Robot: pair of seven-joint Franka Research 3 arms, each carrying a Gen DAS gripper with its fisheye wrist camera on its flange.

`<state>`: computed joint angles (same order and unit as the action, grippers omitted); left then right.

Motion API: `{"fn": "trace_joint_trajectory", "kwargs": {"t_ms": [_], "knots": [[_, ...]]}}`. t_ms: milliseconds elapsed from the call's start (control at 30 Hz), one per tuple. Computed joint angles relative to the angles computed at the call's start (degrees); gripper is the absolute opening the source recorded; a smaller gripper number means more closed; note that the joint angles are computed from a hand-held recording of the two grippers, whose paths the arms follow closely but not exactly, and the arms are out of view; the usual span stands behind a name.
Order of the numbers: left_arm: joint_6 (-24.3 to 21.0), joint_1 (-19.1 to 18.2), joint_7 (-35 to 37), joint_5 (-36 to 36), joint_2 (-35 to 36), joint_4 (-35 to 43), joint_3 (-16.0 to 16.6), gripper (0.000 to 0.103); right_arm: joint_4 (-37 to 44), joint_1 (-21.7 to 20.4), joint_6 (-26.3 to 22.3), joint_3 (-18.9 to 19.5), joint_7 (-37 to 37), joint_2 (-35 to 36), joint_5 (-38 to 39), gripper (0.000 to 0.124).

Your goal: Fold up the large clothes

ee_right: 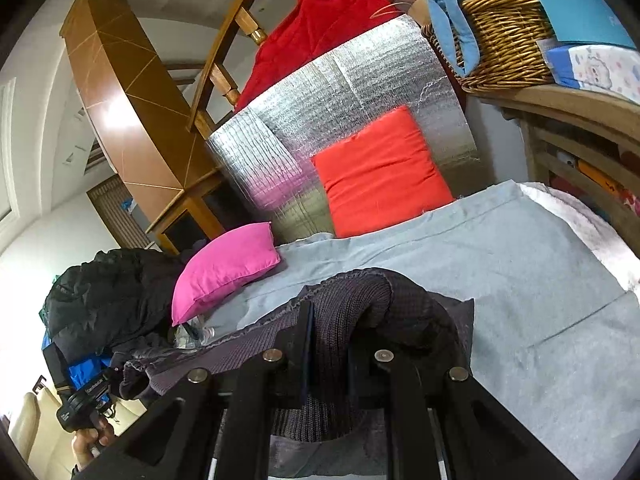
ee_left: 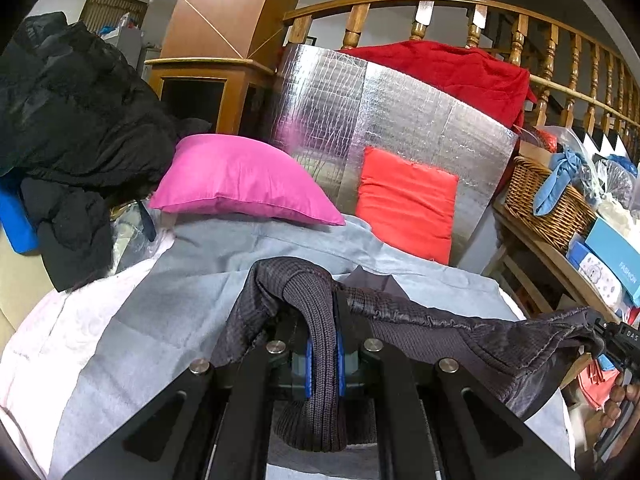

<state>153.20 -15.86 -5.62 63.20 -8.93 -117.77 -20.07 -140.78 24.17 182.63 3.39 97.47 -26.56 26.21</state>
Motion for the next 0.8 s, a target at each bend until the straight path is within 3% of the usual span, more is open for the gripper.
{"fn": "trace_joint_trajectory", "kwargs": {"t_ms": [267,500,800], "knots": [[1.75,0.23,3.78,-2.45,2.83,2.56,1.33,0.009,3.35,-1.17,-0.51,0.28,0.55,3.45,-0.56,0.014],[0.71,-0.89,8.21,-3.92,7.22,7.18,2.82,0.009,7.65,-1.51,-1.58,-0.66,-0.65,7.78,-0.51,0.014],[0.93,-2.44,13.02,-6.96,12.71,12.15,5.69,0.009,13.04,-0.12,-2.84,-2.88,-4.72,13.03,2.79,0.014]]}}
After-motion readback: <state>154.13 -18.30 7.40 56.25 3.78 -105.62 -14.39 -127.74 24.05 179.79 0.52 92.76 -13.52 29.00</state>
